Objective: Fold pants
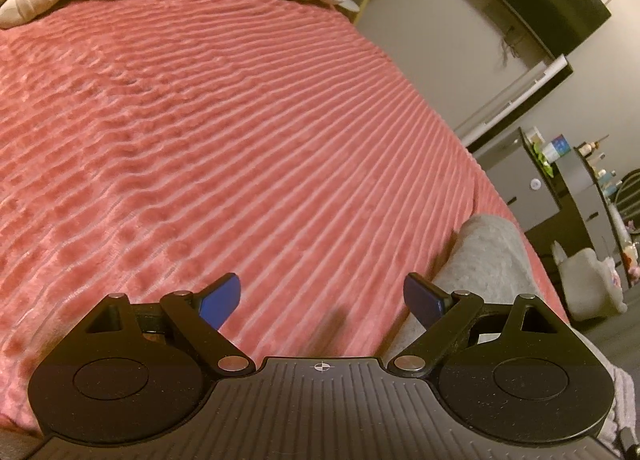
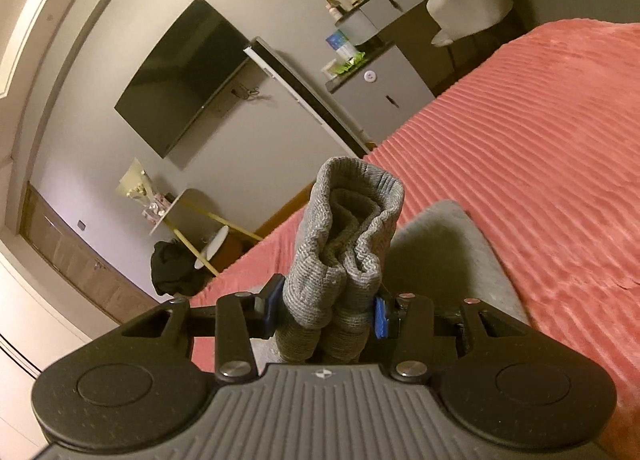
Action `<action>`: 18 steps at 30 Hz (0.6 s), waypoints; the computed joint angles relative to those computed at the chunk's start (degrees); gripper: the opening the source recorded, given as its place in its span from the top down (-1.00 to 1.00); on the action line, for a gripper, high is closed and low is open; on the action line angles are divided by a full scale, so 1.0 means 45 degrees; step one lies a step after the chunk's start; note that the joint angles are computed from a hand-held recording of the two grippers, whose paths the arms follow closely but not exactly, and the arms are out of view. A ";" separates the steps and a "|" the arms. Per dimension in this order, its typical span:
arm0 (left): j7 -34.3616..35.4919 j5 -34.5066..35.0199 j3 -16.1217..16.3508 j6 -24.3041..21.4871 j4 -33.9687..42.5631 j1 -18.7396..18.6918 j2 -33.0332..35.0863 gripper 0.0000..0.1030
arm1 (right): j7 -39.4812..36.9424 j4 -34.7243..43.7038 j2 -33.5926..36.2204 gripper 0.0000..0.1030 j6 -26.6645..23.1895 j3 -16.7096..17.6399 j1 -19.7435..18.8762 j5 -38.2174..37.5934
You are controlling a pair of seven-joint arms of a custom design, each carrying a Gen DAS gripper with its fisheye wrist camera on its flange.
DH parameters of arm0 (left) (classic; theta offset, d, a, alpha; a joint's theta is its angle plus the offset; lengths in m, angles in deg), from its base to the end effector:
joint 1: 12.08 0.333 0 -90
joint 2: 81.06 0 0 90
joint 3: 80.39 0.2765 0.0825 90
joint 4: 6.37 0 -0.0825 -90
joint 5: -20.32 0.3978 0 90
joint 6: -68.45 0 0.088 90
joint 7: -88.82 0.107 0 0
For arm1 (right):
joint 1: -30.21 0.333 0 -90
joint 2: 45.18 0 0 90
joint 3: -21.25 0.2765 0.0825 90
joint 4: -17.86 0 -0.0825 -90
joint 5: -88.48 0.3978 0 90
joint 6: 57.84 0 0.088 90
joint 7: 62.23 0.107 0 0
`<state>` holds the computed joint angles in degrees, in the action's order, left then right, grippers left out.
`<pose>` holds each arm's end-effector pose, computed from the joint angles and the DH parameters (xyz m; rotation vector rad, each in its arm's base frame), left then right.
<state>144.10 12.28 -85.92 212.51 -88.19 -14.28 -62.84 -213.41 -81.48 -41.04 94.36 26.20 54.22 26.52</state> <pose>0.7033 -0.0837 0.5667 -2.4189 1.3251 -1.1083 0.5517 0.3316 0.5718 -0.7610 1.8862 -0.4403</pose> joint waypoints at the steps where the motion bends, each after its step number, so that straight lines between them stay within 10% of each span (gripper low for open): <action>1: -0.0034 0.0055 0.0019 -0.0031 0.0024 -0.0021 0.0016 -0.79 | 0.0072 -0.0168 -0.0074 0.17 0.0078 -0.0021 -0.0021 -0.0021; 12: -0.0251 0.0550 0.0108 -0.0686 0.0590 -0.0140 0.0327 -0.79 | 0.0521 -0.2299 -0.1088 0.03 0.1278 0.0169 -0.0714 0.0338; 18: 0.0273 0.0868 0.0029 -0.0788 0.0805 -0.0244 0.0408 -0.79 | 0.1171 -0.3086 -0.2314 -0.20 -0.2002 0.0862 -0.0844 -0.0446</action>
<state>145.33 16.19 -85.79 208.97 -84.57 -15.38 -61.00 -208.14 -95.37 -51.45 85.35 30.08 50.42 24.51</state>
